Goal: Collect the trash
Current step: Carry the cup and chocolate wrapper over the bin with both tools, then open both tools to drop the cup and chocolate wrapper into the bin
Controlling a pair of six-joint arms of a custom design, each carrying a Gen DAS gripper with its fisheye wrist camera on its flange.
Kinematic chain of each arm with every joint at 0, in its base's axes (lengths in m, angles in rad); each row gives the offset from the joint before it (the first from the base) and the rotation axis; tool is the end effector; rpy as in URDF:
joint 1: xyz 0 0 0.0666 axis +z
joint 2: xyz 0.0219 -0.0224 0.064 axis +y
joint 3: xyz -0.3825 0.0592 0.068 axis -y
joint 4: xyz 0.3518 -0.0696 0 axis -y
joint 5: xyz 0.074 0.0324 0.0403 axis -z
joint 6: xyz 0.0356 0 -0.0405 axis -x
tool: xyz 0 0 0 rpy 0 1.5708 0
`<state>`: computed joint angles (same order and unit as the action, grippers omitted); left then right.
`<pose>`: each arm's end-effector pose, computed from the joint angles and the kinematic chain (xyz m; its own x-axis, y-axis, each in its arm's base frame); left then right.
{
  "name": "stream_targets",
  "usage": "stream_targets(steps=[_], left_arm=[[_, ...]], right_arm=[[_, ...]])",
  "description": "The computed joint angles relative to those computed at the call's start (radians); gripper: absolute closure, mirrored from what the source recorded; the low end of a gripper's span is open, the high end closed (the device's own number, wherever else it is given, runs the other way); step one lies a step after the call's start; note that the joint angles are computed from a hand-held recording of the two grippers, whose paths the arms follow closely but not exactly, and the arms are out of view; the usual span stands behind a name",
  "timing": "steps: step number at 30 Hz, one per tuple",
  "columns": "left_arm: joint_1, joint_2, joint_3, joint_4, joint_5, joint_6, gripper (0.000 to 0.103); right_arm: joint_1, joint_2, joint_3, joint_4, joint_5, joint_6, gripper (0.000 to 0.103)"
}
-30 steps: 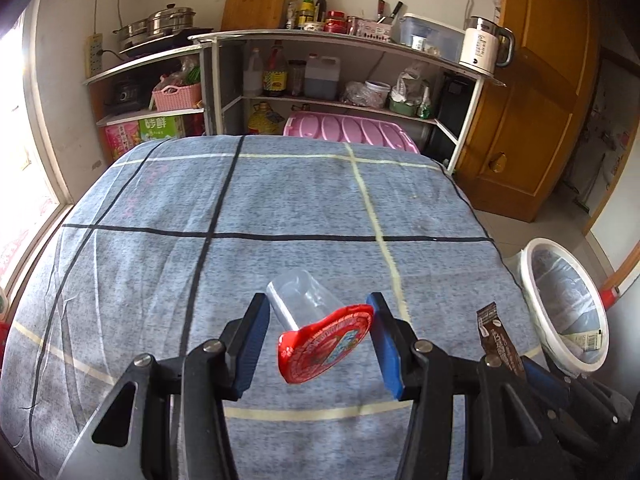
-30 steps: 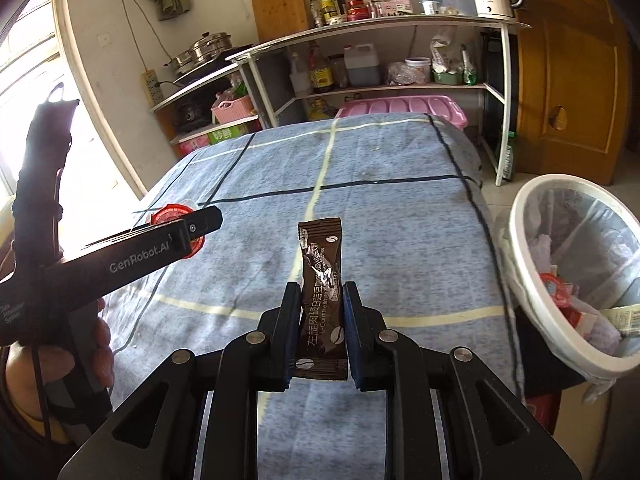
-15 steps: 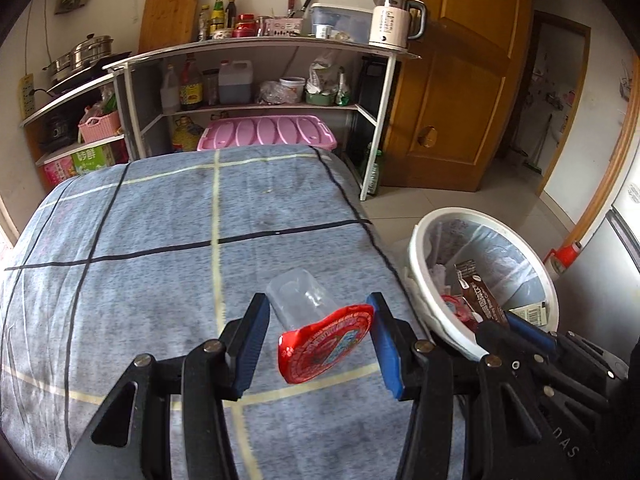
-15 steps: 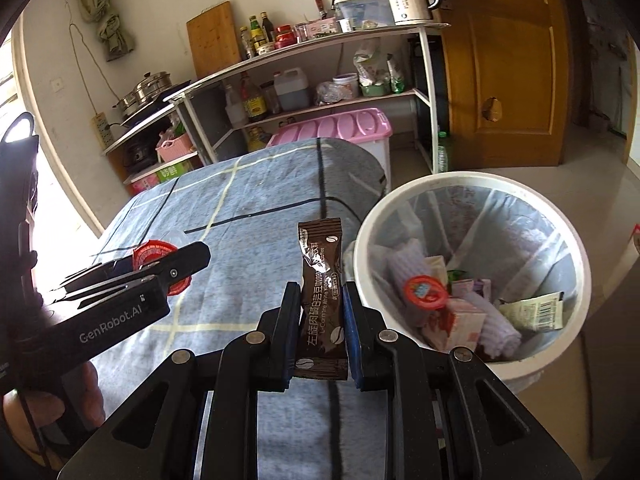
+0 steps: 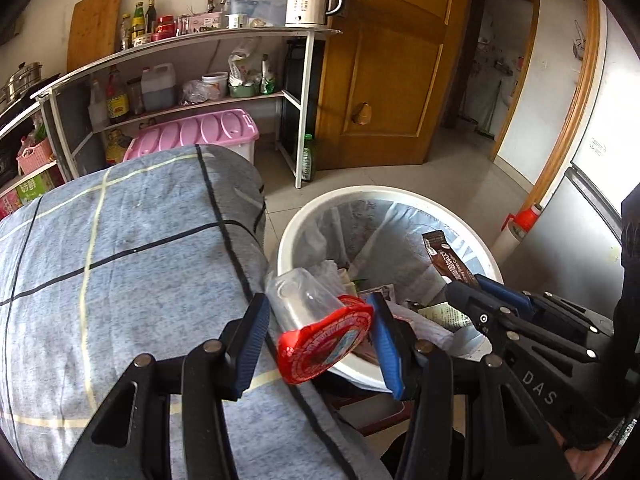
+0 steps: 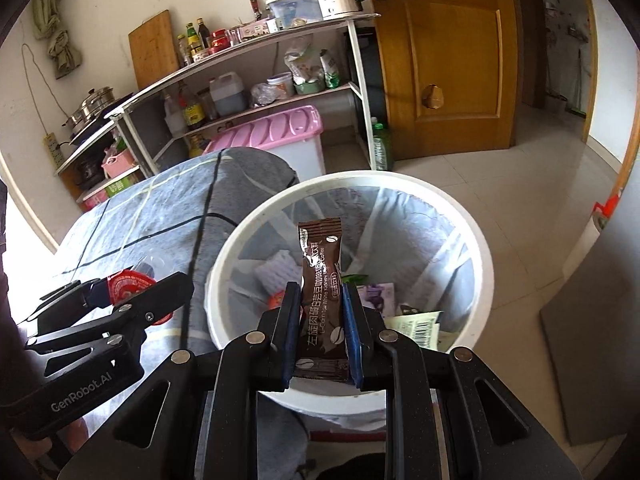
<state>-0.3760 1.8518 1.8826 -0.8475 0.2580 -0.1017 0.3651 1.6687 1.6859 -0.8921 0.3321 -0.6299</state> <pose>0.5723 -0.2361 0.4109 -0.6219 0.3511 -0.7000 0.5837 0.8037 -0.1155 0.5158 0.1843 0.4279 -0.6631 0.3427 -0.6654 0.3073 0.9353 0.1754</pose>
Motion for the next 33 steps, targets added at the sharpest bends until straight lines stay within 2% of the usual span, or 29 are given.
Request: stream_targets(steps=[6, 9, 10, 13, 23, 28, 33], left_arm=[[-0.036, 0.045, 0.054, -0.034, 0.001, -0.009, 0.050], [-0.045, 0.046, 0.049, -0.030, -0.023, -0.011, 0.045], [-0.045, 0.045, 0.047, -0.028, -0.021, -0.008, 0.040], [-0.047, 0.038, 0.039, -0.020, -0.047, -0.005, 0.040], [-0.050, -0.065, -0.105, 0.074, -0.091, -0.034, 0.037], [-0.041, -0.142, -0.219, 0.178, -0.111, -0.012, 0.037], [-0.040, -0.203, -0.307, 0.250, -0.154, 0.003, 0.037]], right_arm=[[-0.047, -0.001, -0.019, -0.015, -0.014, 0.004, 0.081], [-0.061, -0.010, -0.037, -0.009, -0.021, 0.006, 0.081], [-0.062, -0.013, -0.040, -0.010, -0.009, 0.004, 0.078], [-0.066, -0.026, -0.059, 0.001, -0.017, -0.004, 0.063], [-0.005, -0.105, -0.142, 0.070, 0.053, -0.043, 0.063], [0.039, -0.148, -0.183, 0.091, 0.115, -0.072, 0.063], [0.083, -0.169, -0.206, 0.081, 0.188, -0.089, 0.063]])
